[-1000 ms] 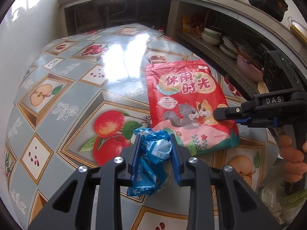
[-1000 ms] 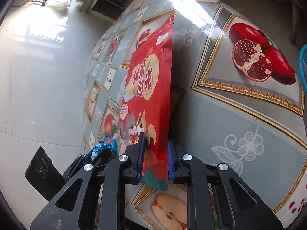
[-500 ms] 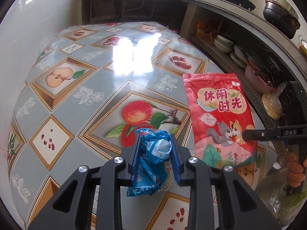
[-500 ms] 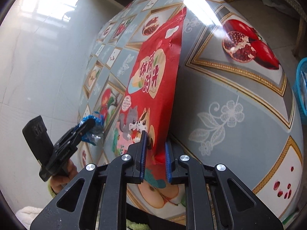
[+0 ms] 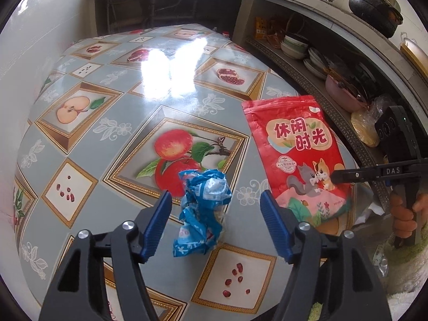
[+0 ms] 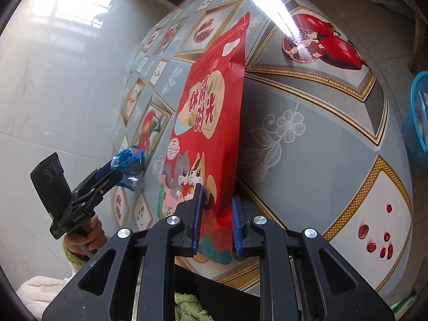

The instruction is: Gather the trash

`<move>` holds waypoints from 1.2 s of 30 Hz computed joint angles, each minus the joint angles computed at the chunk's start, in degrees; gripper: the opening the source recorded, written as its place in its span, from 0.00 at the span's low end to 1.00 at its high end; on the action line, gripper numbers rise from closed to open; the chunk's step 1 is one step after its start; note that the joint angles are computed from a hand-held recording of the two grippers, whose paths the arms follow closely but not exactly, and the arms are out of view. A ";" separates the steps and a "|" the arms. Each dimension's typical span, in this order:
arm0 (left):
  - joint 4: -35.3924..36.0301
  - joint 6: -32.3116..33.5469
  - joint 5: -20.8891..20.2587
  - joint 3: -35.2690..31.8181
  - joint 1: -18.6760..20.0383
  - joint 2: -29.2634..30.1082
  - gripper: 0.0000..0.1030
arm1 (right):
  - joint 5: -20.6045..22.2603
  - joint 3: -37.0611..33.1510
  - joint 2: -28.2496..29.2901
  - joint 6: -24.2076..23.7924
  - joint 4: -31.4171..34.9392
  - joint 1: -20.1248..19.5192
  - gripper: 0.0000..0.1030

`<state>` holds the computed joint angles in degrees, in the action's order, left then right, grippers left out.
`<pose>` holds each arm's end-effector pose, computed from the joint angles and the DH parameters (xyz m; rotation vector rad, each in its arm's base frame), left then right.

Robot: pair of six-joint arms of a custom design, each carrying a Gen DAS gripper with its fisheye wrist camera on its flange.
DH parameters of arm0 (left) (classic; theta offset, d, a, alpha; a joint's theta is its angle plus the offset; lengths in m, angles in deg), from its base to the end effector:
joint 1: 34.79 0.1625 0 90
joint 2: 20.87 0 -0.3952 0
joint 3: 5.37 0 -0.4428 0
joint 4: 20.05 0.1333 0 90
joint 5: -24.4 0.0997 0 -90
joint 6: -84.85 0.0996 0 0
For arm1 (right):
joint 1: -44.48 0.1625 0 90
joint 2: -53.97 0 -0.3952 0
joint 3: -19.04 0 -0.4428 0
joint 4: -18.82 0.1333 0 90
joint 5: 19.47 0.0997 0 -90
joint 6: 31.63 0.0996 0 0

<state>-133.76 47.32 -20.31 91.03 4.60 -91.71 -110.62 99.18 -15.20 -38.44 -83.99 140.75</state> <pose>-0.3547 -0.5553 0.2715 0.2973 2.4476 -0.6868 0.2046 -0.6597 0.3513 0.3550 -3.1007 0.0500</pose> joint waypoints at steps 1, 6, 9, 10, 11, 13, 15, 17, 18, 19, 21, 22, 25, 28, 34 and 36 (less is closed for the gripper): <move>0.55 0.23 -0.10 0.02 -0.09 -0.30 0.65 | 0.22 0.01 -0.18 -0.16 0.30 -0.20 0.18; 4.30 0.75 0.51 -0.97 0.27 -0.15 0.65 | 0.52 -0.93 -0.45 -0.87 1.77 -0.82 0.18; 5.53 -0.70 -6.38 -1.85 1.86 -0.12 0.65 | 0.35 -1.02 -0.73 -1.07 1.93 -0.96 0.18; 4.43 -0.98 -9.14 -1.40 2.24 -0.52 0.65 | 0.31 -1.01 -0.87 -1.08 1.96 -0.99 0.18; 3.61 -1.39 -11.12 -0.97 2.42 -0.88 0.65 | 0.29 -1.00 -0.91 -1.06 1.93 -1.02 0.18; 2.19 -1.84 -12.82 -0.04 2.26 -1.62 0.65 | 0.32 -1.06 -1.06 -1.21 2.14 -1.14 0.18; 0.46 -2.46 -14.36 0.74 2.09 -2.33 0.65 | 0.35 -1.18 -1.03 -1.25 2.31 -1.19 0.18; -1.40 -2.87 -15.04 1.15 2.02 -2.69 0.65 | 0.30 -1.17 -1.05 -1.26 2.31 -1.18 0.18; -1.20 -3.26 -14.32 1.00 1.89 -2.58 0.65 | 0.29 -1.07 -1.07 -1.17 2.12 -1.15 0.18; -0.71 -3.72 -13.15 0.77 1.72 -2.37 0.65 | 0.31 -1.11 -1.15 -1.17 2.21 -1.21 0.18; 0.63 -4.69 -11.20 -0.04 1.76 -1.77 0.65 | 0.39 -1.01 -1.33 -1.07 2.20 -1.30 0.18; 1.37 -5.79 -10.49 -0.43 1.89 -1.41 0.65 | 0.38 -0.94 -1.44 -1.05 2.17 -1.32 0.18; 1.71 -7.50 -9.17 -0.80 2.65 -0.89 0.63 | 0.19 -0.84 -1.76 -1.05 2.25 -1.37 0.18; 2.32 -9.30 -8.17 -0.80 3.05 -0.59 0.57 | 0.09 -0.87 -1.93 -0.87 2.33 -1.36 0.18; 3.94 -10.78 -4.80 -0.34 2.54 -0.47 0.49 | 0.15 -0.99 -2.01 -0.94 2.59 -1.48 0.18; 4.07 -10.99 -4.33 -0.19 2.44 -0.59 0.47 | 0.26 -0.98 -2.03 -0.87 2.58 -1.48 0.18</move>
